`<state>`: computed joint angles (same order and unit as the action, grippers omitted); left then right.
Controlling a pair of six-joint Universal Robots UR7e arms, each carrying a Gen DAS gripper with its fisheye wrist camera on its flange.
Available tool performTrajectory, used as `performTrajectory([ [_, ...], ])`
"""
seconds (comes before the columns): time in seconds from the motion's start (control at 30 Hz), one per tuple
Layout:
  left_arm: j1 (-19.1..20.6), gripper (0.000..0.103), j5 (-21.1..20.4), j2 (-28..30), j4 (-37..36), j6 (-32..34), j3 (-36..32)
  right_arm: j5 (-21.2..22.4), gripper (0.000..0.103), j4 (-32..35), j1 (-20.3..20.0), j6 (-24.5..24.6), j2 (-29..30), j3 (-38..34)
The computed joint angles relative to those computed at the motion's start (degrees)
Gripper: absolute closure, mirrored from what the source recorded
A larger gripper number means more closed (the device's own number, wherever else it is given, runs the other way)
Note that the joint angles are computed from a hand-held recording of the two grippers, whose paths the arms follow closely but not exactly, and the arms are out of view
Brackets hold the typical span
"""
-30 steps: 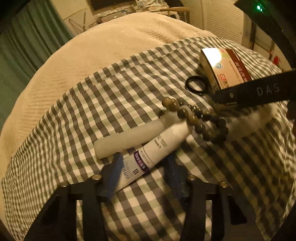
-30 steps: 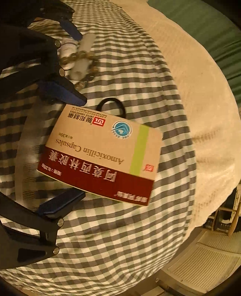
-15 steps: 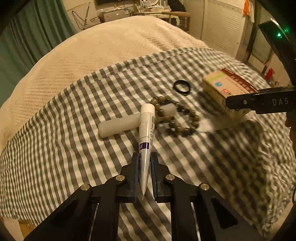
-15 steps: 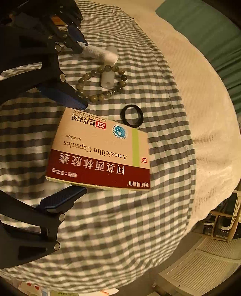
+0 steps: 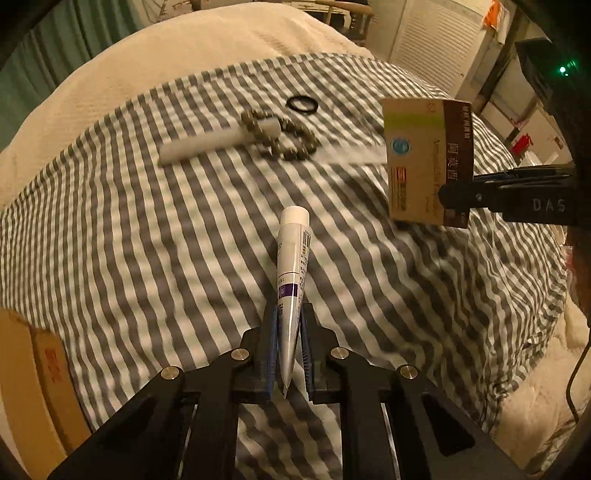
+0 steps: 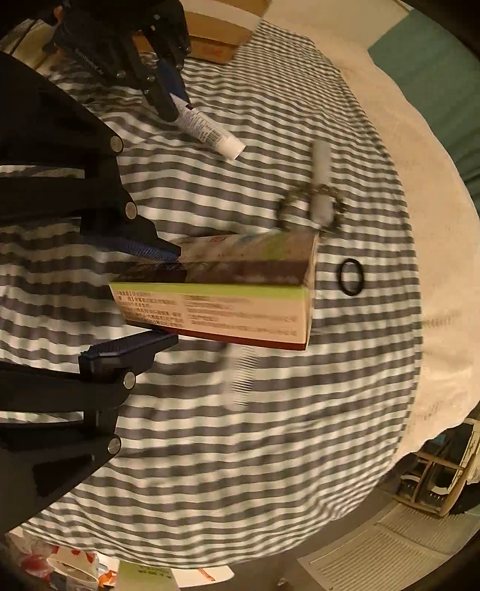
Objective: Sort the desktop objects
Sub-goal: 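Carry the white tube and amoxicillin box into the cardboard box and release both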
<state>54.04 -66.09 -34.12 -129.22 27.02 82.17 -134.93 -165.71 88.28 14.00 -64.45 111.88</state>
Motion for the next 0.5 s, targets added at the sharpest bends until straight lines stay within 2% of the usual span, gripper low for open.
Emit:
performTrajectory([
  [0.13, 0.42, 0.092, -1.38, -0.49, 0.88, -3.54, 0.04, 1.40, 0.070, -1.78, 0.18, -0.51, -0.61, 1.91],
  [0.3, 0.84, 0.091, -1.24, 0.79, 1.87, -7.59, -1.68, 0.83, 0.073, -4.29, 2.19, -5.55, 1.44, 1.27],
  [0.5, 1.52, 0.091, -1.41, 4.49, 5.32, -12.89, -5.77, 1.94, 0.068, -6.16, 1.65, -6.89, 5.03, -1.98],
])
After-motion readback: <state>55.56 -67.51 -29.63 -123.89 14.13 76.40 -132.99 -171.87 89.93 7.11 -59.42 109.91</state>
